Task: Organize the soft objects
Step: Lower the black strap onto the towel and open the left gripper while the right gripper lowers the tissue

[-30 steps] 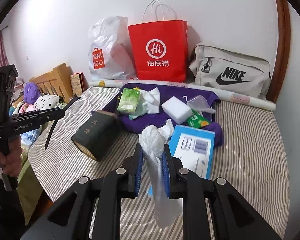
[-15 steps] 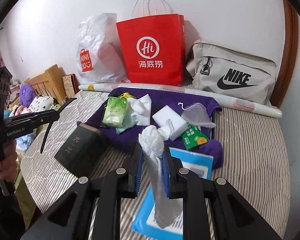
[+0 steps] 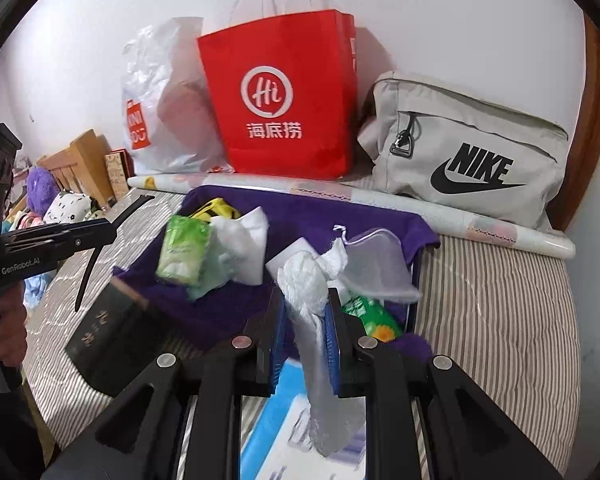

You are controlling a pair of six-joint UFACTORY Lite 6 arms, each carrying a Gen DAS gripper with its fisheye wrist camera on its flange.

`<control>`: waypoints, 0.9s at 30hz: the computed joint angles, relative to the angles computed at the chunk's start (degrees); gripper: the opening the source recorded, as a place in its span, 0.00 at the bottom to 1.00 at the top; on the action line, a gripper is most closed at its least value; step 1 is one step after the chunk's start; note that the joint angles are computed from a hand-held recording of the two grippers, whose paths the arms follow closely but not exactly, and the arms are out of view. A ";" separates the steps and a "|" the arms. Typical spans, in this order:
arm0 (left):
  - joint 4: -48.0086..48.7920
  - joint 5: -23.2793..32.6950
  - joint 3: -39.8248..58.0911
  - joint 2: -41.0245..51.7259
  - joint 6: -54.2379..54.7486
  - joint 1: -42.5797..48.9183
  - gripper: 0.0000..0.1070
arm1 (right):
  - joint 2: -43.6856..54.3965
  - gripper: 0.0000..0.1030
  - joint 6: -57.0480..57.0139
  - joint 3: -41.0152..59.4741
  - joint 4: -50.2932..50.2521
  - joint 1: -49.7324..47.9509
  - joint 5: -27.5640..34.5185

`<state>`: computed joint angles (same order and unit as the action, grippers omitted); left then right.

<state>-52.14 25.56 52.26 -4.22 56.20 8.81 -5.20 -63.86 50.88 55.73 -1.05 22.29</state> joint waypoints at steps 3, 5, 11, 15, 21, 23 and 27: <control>0.05 -1.15 3.16 4.17 -0.62 -1.63 0.18 | 4.50 0.18 -1.25 3.36 0.77 -0.45 -0.22; 0.02 -1.54 4.86 6.20 -0.92 -2.54 0.18 | 7.23 0.18 -1.66 5.41 0.69 -0.61 -0.51; 2.39 -2.62 10.76 12.92 -4.21 -5.43 0.18 | 15.05 0.18 -1.06 12.24 -0.54 -1.05 0.51; 4.09 -3.04 13.85 16.44 -5.39 -6.55 0.18 | 20.48 0.18 1.05 17.77 -2.73 -0.95 1.62; 9.98 -4.12 18.10 21.76 -11.80 -8.36 0.18 | 27.41 0.18 6.41 25.12 -8.50 -0.40 3.26; 10.95 -4.02 19.39 23.45 -13.10 -8.62 0.18 | 29.36 0.19 7.64 27.21 -9.98 -0.04 4.02; 13.00 -4.57 20.94 25.70 -15.07 -9.44 0.18 | 32.52 0.19 10.39 30.24 -12.45 0.44 5.24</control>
